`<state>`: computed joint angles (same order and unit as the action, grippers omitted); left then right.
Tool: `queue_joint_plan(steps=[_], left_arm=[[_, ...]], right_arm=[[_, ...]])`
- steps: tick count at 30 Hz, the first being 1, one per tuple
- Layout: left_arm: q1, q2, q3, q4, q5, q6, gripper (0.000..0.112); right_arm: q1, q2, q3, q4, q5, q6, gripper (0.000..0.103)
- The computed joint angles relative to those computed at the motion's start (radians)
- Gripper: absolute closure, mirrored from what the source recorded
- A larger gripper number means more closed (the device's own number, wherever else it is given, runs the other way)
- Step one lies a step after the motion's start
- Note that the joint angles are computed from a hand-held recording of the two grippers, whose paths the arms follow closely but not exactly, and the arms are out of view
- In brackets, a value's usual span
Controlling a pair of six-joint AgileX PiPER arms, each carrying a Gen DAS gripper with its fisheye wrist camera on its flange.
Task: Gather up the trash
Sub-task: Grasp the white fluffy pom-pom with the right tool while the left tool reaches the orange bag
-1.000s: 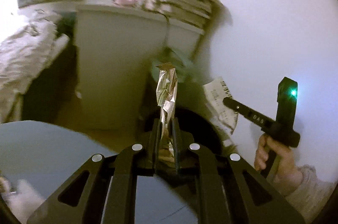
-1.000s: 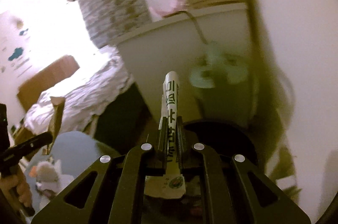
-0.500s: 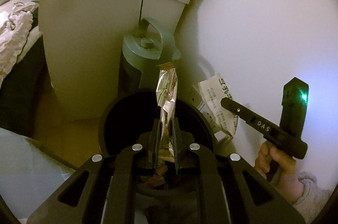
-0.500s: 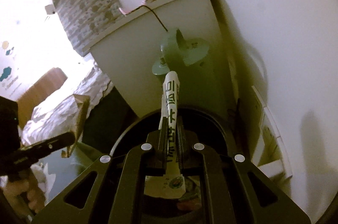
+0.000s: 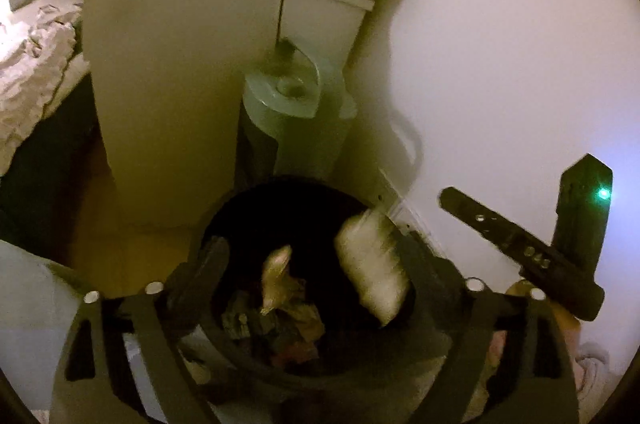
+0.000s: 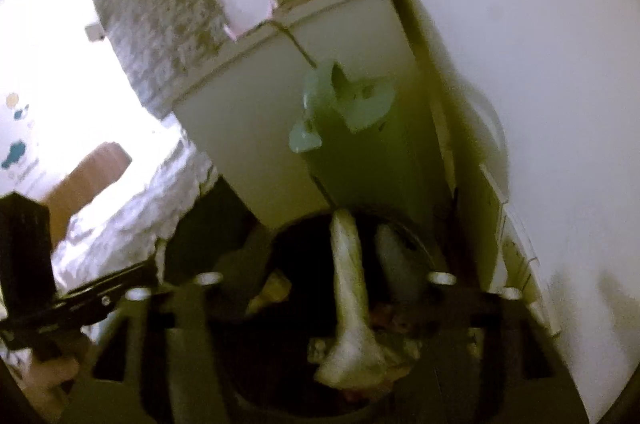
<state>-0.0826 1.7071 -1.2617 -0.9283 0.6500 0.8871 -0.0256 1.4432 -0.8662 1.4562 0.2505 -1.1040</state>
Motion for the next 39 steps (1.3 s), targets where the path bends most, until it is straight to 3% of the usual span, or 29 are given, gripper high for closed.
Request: queue_joint_plan(steps=[9,13,20,24,27,37,39], left_arm=[[0.107,-0.1,0.057,-0.012,0.041,0.019,0.021],[0.235,-0.186,0.121,-0.052,0.092,0.076,0.018],[0.659,-0.298,0.222,-0.112,0.289,0.199,0.018],[0.905,-0.297,0.234,-0.11,0.353,0.294,0.015],[1.058,-0.23,0.203,-0.076,0.391,0.359,0.015],[1.158,-0.001,0.068,0.038,0.442,0.462,0.017],[1.158,0.028,0.046,0.058,0.456,0.458,0.027]], right_arm=[[0.033,-0.019,-0.002,-0.046,0.004,0.069,0.036],[0.118,-0.017,-0.04,-0.226,-0.003,0.255,0.033],[0.391,0.055,-0.184,-0.667,0.018,0.678,0.032],[0.589,0.166,-0.352,-0.92,0.085,0.901,0.032],[0.694,0.255,-0.485,-1.025,0.148,0.998,0.032],[0.934,0.654,-1.07,-1.213,0.447,1.206,0.031],[0.936,0.697,-1.129,-1.199,0.484,1.198,0.031]])
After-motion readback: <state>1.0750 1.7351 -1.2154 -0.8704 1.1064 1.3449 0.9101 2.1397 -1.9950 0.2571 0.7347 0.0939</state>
